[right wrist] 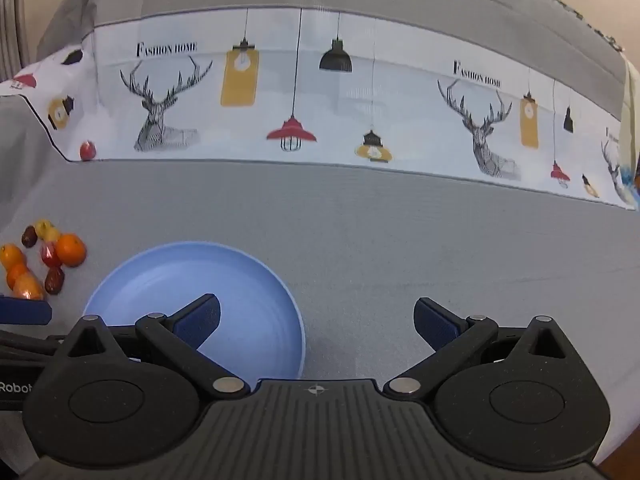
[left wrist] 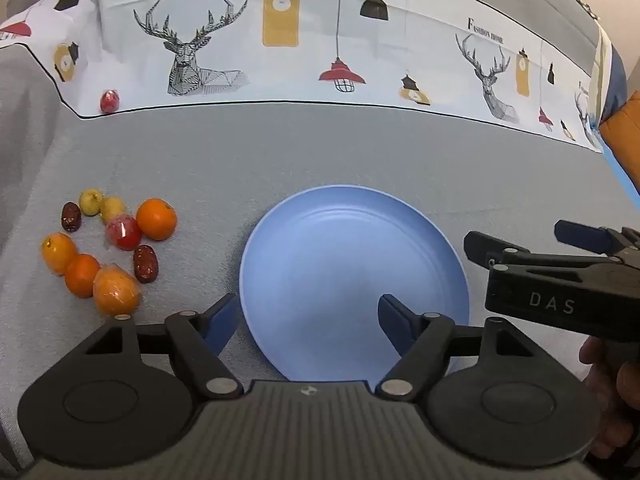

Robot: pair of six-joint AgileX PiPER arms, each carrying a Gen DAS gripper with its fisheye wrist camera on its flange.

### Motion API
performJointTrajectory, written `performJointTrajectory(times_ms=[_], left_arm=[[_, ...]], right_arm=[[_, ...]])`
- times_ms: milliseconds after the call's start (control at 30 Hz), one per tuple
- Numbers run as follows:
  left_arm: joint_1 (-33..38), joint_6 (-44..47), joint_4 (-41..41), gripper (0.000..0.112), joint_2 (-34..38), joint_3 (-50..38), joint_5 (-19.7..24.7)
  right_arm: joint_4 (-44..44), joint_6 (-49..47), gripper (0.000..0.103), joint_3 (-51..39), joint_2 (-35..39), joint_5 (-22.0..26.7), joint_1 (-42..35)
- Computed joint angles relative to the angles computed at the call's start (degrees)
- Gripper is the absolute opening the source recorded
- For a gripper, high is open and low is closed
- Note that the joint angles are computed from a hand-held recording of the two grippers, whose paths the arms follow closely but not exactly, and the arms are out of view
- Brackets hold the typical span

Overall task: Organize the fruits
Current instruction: 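Move both tools from the plate toward the fruit cluster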

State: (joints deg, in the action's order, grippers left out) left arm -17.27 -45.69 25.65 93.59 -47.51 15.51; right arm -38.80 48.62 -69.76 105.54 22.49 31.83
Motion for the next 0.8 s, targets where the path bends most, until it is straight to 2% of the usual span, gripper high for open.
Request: performJointTrajectory(times_ms=[67, 133, 200, 233, 267, 300, 433, 800], left_arm=[[-0.05, 0.57, -0.64, 0.08, -0.11, 0.09, -0.12], [-0.2, 0.83, -1.15, 0.079, -0.19, -0.04, 0.03], [-0.08, 1.84, -2.21, 0.079, -0.19, -0.19, 0.08], [0.03, 2.71, -3.1, 0.079, -0.25, -0.19, 0.0], [0.11, 3.48, -3.93, 0.079, -0.31, -0.23, -0.04], [0.08, 3.77, -4.33, 0.079, -0.33, -0.31, 0.01], [0.09, 3.92, -4.39, 0.079, -0.3, -0.5, 0.22], [0.26, 5.09, -5.37, 0.079, -0.32, -0.53, 0.15]], right_arm=[[4.98, -4.07, 0.102, -2.04, 0.63, 0.76, -0.79], [4.75, -1.99, 0.102, -4.0, 1.66, 3.08, 0.98], [4.86, -2.94, 0.102, -1.25, 0.08, 1.22, 0.4], [1.95, -1.04, 0.102, 0.99, -0.23, -1.41, -0.34], [0.29, 0.49, 0.102, 2.08, -0.68, -1.98, -0.2], [-0.42, 1.35, 0.102, 2.63, -0.81, -1.97, 0.2], [6.08, -4.91, 0.102, 1.46, -0.56, -1.31, -0.64], [4.83, -3.92, 0.102, 1.44, -0.2, -1.83, -0.75]])
